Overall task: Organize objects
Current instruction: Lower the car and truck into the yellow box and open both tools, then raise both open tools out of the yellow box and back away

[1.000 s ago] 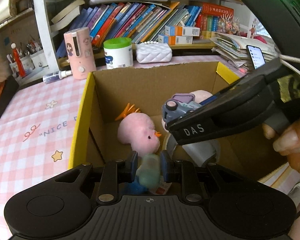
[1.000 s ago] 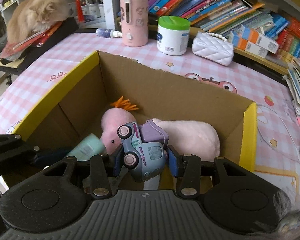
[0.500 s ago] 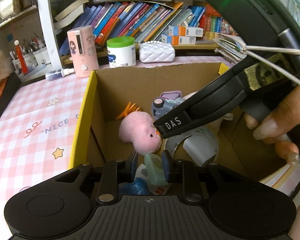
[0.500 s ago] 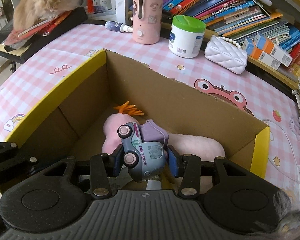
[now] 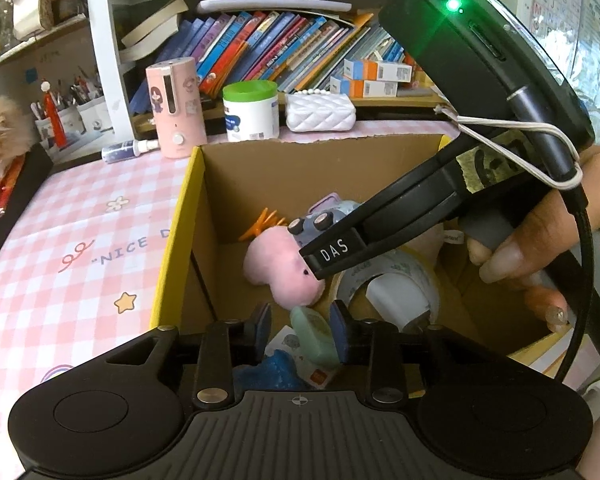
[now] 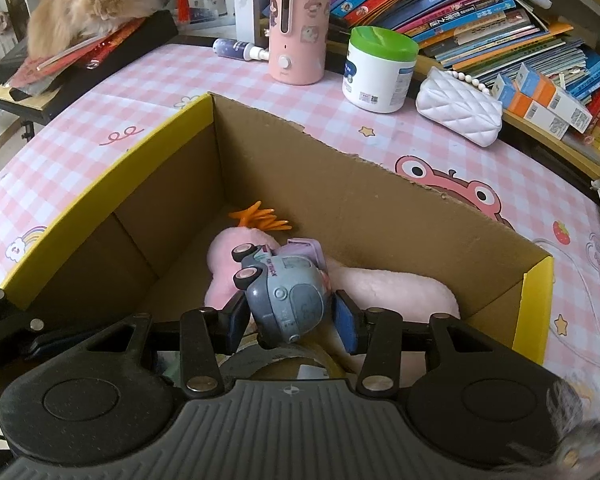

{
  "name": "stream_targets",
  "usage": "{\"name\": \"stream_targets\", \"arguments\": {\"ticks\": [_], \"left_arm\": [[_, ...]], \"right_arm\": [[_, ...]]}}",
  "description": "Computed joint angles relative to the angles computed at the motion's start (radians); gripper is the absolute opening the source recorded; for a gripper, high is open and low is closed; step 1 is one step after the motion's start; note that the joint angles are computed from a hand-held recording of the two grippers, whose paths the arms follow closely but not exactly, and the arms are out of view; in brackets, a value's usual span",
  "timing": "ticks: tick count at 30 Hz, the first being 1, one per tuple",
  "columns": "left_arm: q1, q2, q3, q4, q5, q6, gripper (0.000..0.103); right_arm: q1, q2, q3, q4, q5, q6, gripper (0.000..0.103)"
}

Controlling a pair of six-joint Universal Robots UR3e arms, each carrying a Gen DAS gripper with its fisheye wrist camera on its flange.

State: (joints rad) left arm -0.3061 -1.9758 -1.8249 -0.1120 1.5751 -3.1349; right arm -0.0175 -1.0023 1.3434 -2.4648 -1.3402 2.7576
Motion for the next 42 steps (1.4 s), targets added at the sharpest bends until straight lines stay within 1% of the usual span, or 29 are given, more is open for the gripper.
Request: {"name": "stream_targets", "arguments": {"ticks": [4,5,6,7,8,11,16,19,21,24,28,31,34,37,39,42], "left_arm": [[-0.002,0.015,-0.018,0.012,-0.004,0.000,0.039],[-0.006,0.019,-0.024,0.022,0.002,0.000,0.045],[-0.014,0.020,-0.027,0.033,0.021,-0.002,0.060],[-0.023,0.022,-0.035,0.056,0.042,-0.005,0.065],[-0.024,0.026,-0.047,0.079,0.048,-0.007,0.067],[-0.013,0.052,-0.073,0.093,0.034,-0.020,0.067],[0.003,0.108,-0.137,0.131,0.019,-0.024,0.067],[0.019,0.156,-0.189,0.154,0.005,-0.020,0.071],[0.033,0.195,-0.233,0.170,-0.006,-0.014,0.076],[0.068,0.266,-0.305,0.188,-0.040,0.000,0.076],[0.129,0.383,-0.420,0.205,-0.088,0.026,0.077],[0.191,0.478,-0.506,0.206,-0.132,0.050,0.081],[0.278,0.595,-0.595,0.178,-0.195,0.080,0.083],[0.373,0.721,-0.671,0.115,-0.263,0.125,0.084],[0.454,0.831,-0.722,0.037,-0.323,0.170,0.084],[0.592,1.029,-0.785,-0.142,-0.424,0.251,0.084]], "right_arm": [[-0.008,-0.009,0.010,-0.003,0.017,0.008,0.049],[-0.009,-0.011,0.013,-0.005,0.020,0.011,0.050],[-0.010,-0.017,0.018,-0.008,0.023,0.015,0.051],[-0.012,-0.025,0.028,-0.014,0.027,0.018,0.052],[-0.014,-0.035,0.040,-0.022,0.031,0.020,0.054],[-0.021,-0.074,0.087,-0.050,0.041,0.030,0.056],[-0.035,-0.160,0.191,-0.111,0.056,0.063,0.057],[-0.041,-0.221,0.260,-0.155,0.056,0.098,0.057],[-0.041,-0.260,0.303,-0.181,0.048,0.124,0.057],[-0.039,-0.338,0.385,-0.235,0.032,0.174,0.060],[-0.032,-0.450,0.497,-0.295,0.002,0.253,0.061],[-0.009,-0.535,0.585,-0.345,-0.049,0.319,0.064],[0.027,-0.613,0.669,-0.390,-0.117,0.394,0.065],[0.081,-0.673,0.736,-0.417,-0.197,0.477,0.068],[0.121,-0.709,0.779,-0.427,-0.248,0.526,0.068],[0.194,-0.744,0.833,-0.432,-0.329,0.607,0.068]]}}
